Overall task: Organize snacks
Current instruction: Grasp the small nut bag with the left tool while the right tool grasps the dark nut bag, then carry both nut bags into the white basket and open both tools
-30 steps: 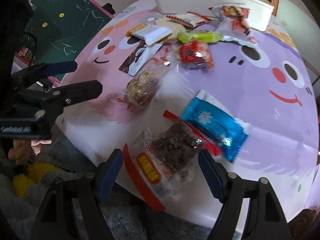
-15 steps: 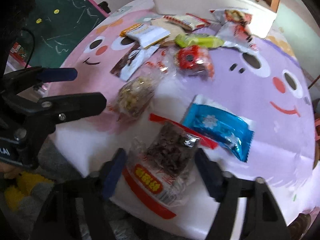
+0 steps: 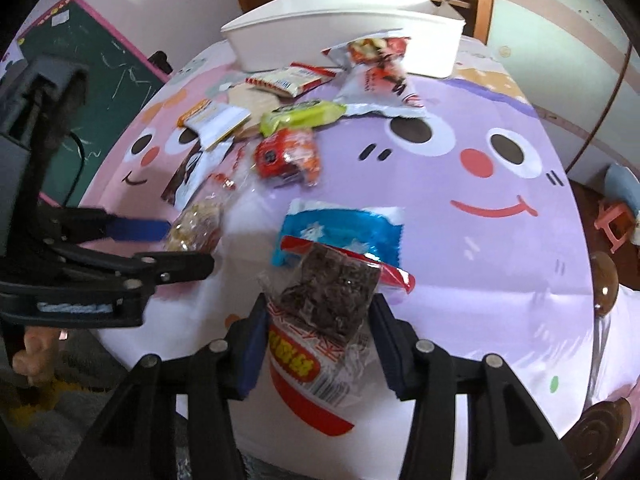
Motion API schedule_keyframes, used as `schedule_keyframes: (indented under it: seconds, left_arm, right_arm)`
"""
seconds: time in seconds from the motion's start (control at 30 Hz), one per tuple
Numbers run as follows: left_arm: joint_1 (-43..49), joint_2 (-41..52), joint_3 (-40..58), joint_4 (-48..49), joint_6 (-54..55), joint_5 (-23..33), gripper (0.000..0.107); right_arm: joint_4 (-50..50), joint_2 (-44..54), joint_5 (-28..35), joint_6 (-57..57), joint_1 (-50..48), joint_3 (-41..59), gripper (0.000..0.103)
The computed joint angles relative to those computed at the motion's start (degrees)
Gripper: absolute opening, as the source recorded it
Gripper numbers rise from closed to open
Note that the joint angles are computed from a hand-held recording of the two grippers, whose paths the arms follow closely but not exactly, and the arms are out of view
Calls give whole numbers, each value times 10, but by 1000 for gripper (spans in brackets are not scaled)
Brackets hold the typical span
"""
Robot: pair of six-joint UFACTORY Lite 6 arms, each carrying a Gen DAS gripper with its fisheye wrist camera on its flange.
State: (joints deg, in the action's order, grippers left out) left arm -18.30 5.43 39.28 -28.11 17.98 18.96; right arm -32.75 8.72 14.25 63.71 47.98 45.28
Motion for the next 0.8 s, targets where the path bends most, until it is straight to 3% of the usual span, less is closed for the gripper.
schedule_keyframes:
  seconds: [0.13,0.3,0.47,0.67,0.8]
  left_arm:
    - [14,-3,-10,-98,94,-12,45]
    - [32,-56,-43,-144,156,-7,44]
    - [42,-175,-56,-80,113,18,44]
    - [66,-211,77,33,10,63,44]
    - [96,-151,238,75,-32,111,44]
  right_arm:
    - [-19,-13,-4,16,2,-5,48]
    - [-57,-33,-21,40,-8,-13,48]
    - [-33,-63,-25,-7,-35,-10,48]
    - [28,-53,18,-133,-97,86,48]
    - [84,-34,54,-234,-151,211,48]
